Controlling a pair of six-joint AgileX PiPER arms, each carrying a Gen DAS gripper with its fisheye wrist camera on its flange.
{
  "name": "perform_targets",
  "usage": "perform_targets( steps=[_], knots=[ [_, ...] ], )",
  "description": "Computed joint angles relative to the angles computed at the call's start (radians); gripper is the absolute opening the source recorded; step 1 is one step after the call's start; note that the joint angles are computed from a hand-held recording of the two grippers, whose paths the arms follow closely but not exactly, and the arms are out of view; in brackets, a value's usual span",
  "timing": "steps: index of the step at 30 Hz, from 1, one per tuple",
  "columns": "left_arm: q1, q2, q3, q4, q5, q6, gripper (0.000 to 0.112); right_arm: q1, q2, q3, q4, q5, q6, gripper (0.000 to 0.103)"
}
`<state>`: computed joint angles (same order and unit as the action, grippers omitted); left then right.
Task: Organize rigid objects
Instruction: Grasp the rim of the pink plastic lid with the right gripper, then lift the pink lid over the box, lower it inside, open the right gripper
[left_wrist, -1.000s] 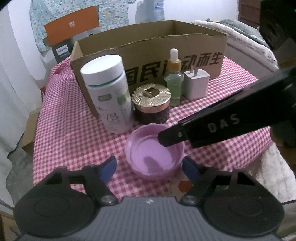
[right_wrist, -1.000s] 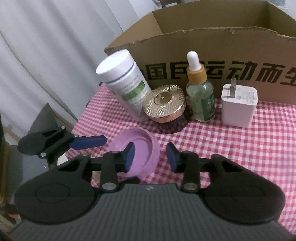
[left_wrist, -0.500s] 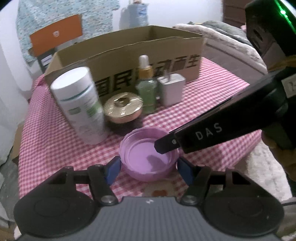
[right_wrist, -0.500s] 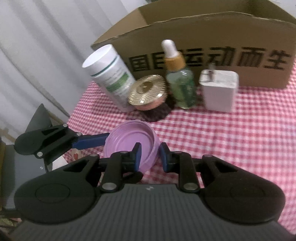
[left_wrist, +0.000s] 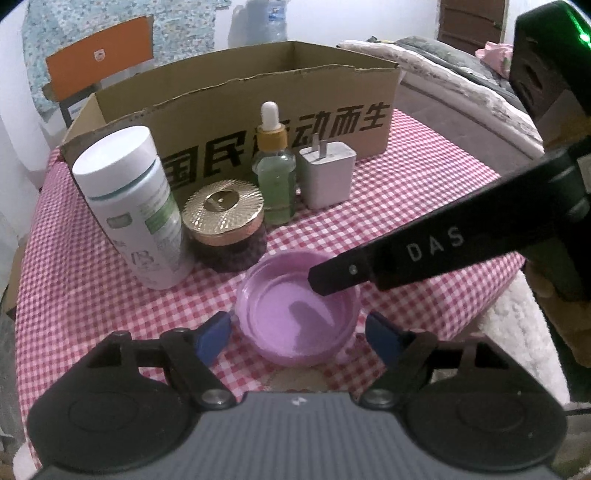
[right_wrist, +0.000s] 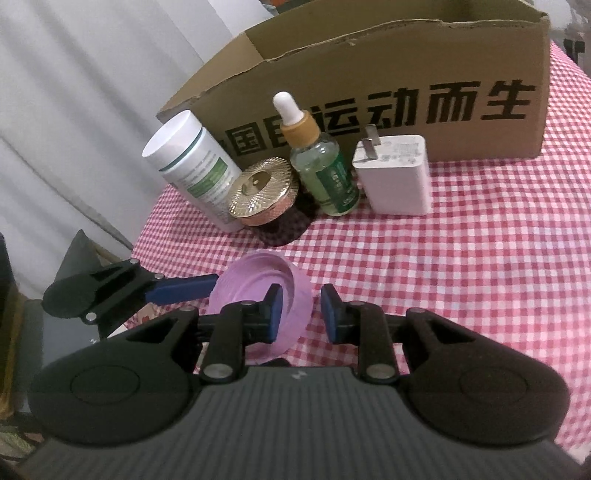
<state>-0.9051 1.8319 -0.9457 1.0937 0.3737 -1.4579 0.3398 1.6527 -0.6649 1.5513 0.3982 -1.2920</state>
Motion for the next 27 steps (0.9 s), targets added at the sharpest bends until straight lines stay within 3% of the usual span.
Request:
perform_targets(
  steps=[4,27],
  knots=[
    [-0.002,0.0,0.012,0.055,-0.009,-0.058,0.073,0.013,0.008,-0.007,0.006,-0.007,-0.01,0.023],
    [-0.035,0.024,-0.032,0.006,0.032,0.011,0.073,0.013,-0.041,0.035,0.006,-0.038,-0.007,0.023]
  ],
)
